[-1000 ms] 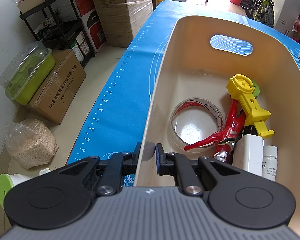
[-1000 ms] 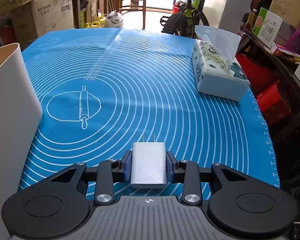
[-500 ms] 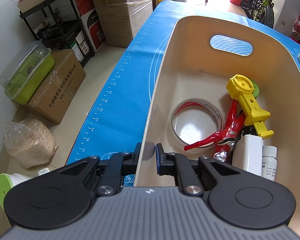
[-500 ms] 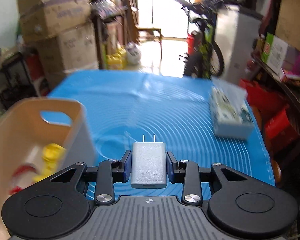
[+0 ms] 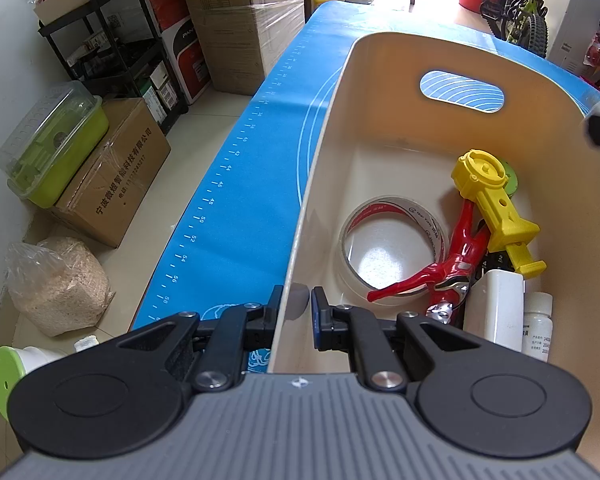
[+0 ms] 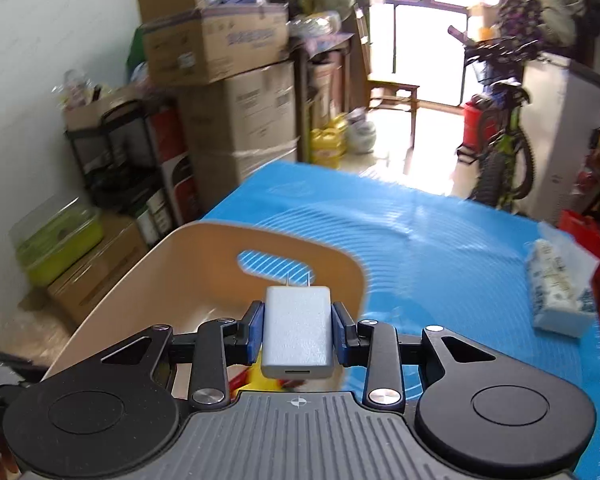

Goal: Organize rigid objects
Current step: 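Carry the charger into the basket and open the right tool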

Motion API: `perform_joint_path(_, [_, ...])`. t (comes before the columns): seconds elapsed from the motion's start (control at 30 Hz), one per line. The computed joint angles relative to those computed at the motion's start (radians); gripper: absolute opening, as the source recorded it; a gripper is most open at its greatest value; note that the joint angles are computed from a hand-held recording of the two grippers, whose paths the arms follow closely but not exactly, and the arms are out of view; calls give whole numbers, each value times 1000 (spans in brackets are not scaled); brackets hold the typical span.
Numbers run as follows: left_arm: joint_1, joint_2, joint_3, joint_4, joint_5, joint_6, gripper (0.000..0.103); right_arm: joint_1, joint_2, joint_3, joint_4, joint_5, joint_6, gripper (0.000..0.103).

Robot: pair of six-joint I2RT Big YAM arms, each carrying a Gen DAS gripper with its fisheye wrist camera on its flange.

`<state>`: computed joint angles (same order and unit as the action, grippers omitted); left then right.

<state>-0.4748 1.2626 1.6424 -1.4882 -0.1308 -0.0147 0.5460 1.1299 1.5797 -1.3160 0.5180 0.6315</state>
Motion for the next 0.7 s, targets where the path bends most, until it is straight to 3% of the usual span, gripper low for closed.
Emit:
perform_joint_path(0.03, [1,0,0,0,1,0,15,6,11,3,0,-11,1,43])
perform_joint_path(0.1, [-1,0,0,0,1,-2,15,23,36,9,-8,-28,-4,30])
perform_joint_path(0.23, [-7,0,-3,2,-1,-7,14,35,81,16,-48,-83,-7,24])
perform_joint_path(0.37, [-7,0,-3,2,-1,-8,14,32,78,-6,-52,-105,26,23])
perform_joint_path(0.7, [-6,-4,-1,5,-3,-11,15,51,20,5,-82,-61,70,21])
